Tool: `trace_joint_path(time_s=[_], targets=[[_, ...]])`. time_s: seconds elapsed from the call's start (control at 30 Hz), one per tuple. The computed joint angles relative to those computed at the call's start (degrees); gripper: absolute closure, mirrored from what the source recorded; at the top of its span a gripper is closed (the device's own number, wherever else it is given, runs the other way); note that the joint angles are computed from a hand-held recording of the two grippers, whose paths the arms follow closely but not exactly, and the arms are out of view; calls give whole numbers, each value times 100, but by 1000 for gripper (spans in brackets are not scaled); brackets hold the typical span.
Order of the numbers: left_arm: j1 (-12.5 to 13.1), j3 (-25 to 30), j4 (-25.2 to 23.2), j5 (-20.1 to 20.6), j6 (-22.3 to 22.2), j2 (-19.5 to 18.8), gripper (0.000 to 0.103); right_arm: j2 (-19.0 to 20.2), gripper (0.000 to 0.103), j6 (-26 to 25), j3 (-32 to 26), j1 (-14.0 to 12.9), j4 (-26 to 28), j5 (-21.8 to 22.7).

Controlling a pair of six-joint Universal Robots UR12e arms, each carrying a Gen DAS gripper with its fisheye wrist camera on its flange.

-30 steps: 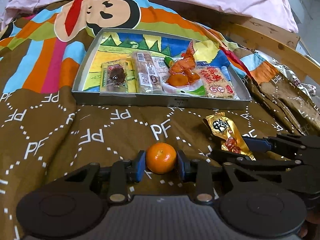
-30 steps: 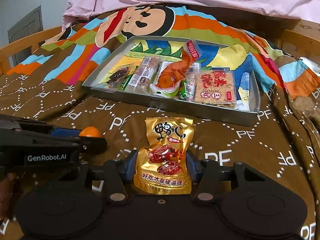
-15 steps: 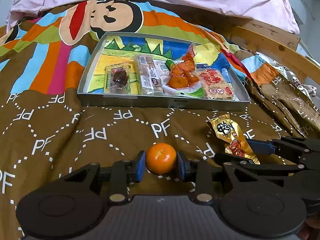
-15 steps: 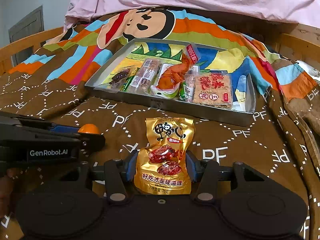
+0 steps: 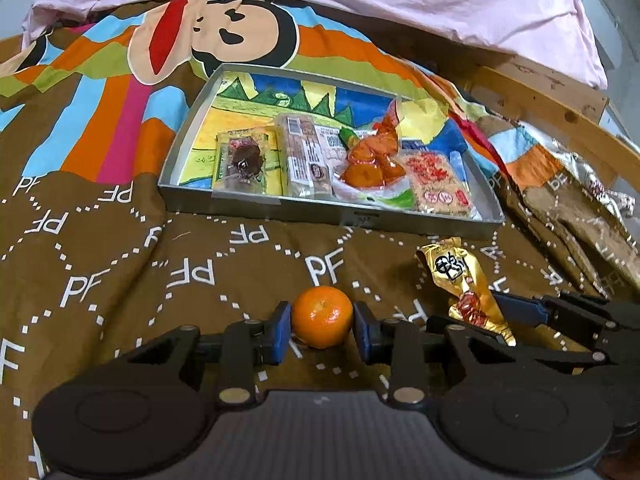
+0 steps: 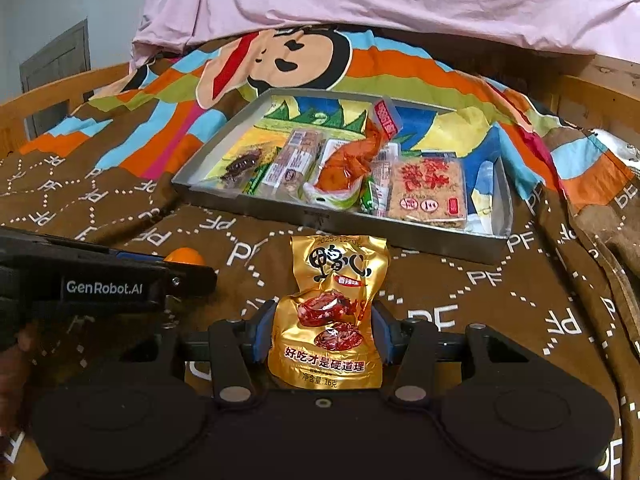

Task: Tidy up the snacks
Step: 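Carry the mandarin with left tool into the tray while right tool carries the gold pack there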

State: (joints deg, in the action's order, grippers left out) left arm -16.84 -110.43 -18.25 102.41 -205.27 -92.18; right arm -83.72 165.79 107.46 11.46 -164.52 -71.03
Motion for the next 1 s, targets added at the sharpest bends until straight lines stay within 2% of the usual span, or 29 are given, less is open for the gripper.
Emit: trace_joint_path(time_s=[0.37,0.6,0.87,1.0], targets=[[56,54,364,112,-227,-52,67,77,52,176,-2,-3,-546,192],[71,152,726,627,8,-126,67,154,52,409,1,-13,-1124,194],[333,337,1199,987,72,-344,67,603,52,598,-372,98,-1957,144],[484,451,1329,1014,-54,-514,67,932,52,568,-729,225,-2324,-105]])
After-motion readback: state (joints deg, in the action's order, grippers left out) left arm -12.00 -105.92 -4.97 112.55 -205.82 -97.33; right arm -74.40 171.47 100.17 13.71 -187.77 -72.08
